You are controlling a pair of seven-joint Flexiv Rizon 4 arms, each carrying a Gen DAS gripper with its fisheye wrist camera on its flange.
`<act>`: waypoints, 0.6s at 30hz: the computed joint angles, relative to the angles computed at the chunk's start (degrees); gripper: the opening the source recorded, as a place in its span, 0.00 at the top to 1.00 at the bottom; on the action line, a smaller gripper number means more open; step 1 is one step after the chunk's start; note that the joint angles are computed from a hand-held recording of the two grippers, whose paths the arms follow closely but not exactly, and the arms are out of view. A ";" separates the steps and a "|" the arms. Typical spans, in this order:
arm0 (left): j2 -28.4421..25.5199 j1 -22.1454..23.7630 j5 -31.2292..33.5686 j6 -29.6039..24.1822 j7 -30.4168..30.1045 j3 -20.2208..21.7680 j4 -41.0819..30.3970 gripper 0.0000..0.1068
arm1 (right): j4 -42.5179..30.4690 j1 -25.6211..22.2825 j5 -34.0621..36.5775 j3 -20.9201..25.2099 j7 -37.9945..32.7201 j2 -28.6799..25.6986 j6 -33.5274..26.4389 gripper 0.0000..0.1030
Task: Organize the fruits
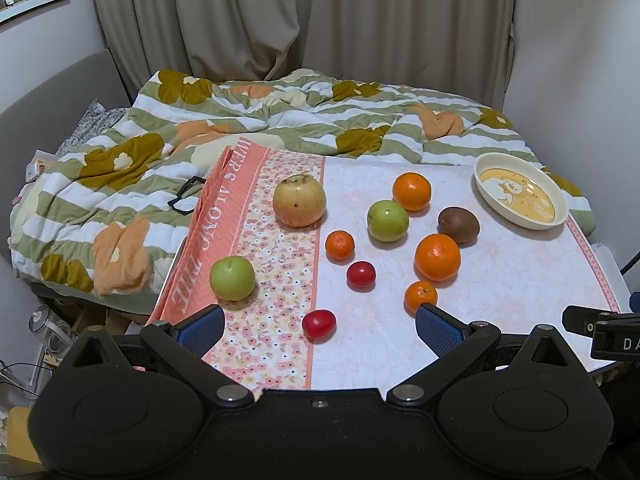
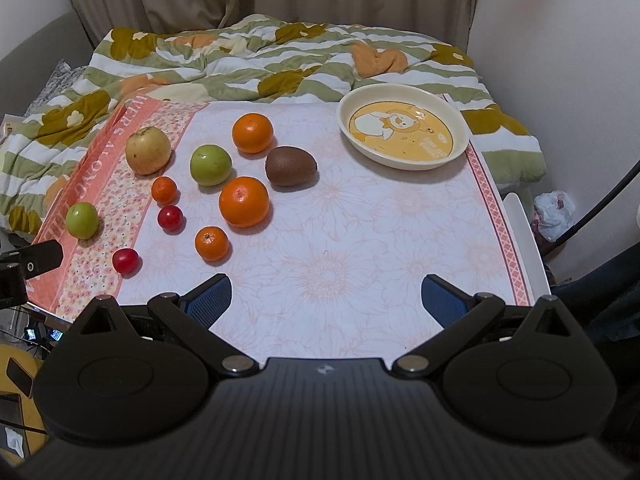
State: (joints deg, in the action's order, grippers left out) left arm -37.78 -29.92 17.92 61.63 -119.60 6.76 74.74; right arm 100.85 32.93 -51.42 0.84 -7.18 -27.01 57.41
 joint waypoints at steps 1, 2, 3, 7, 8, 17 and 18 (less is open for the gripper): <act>0.02 -0.02 -0.02 -0.08 -0.03 -0.02 -0.01 0.04 | 0.00 -0.05 0.01 0.03 -0.10 -0.01 0.07 0.00; 0.02 -0.07 0.06 -0.13 -0.06 0.04 -0.05 0.04 | -0.07 -0.03 0.01 0.03 -0.14 -0.06 0.03 0.00; 0.02 -0.07 0.11 -0.18 -0.05 0.04 -0.07 0.04 | 0.01 0.00 -0.10 -0.04 0.07 0.00 0.07 0.00; 0.08 -0.07 0.21 -0.18 -0.18 0.05 -0.05 0.04 | 0.33 -0.15 -0.60 -0.16 0.24 0.13 0.58 0.00; 0.09 -0.11 0.30 -0.13 -0.26 0.11 -0.05 0.04 | 0.43 -0.23 -0.57 -0.13 0.29 0.17 0.73 0.00; 0.52 -1.16 1.28 -1.55 -2.35 0.61 -0.56 0.04 | 1.44 -0.98 -0.71 0.02 -0.59 0.94 1.97 0.00; 0.58 -1.38 1.46 -2.10 -2.81 0.74 -0.79 0.04 | 1.39 -1.23 -0.39 0.20 -1.26 1.01 2.07 0.00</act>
State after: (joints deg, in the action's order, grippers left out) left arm -37.20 -31.30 19.37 59.53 -122.41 7.50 73.95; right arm 102.23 31.71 -51.81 1.04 -8.44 -26.00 59.48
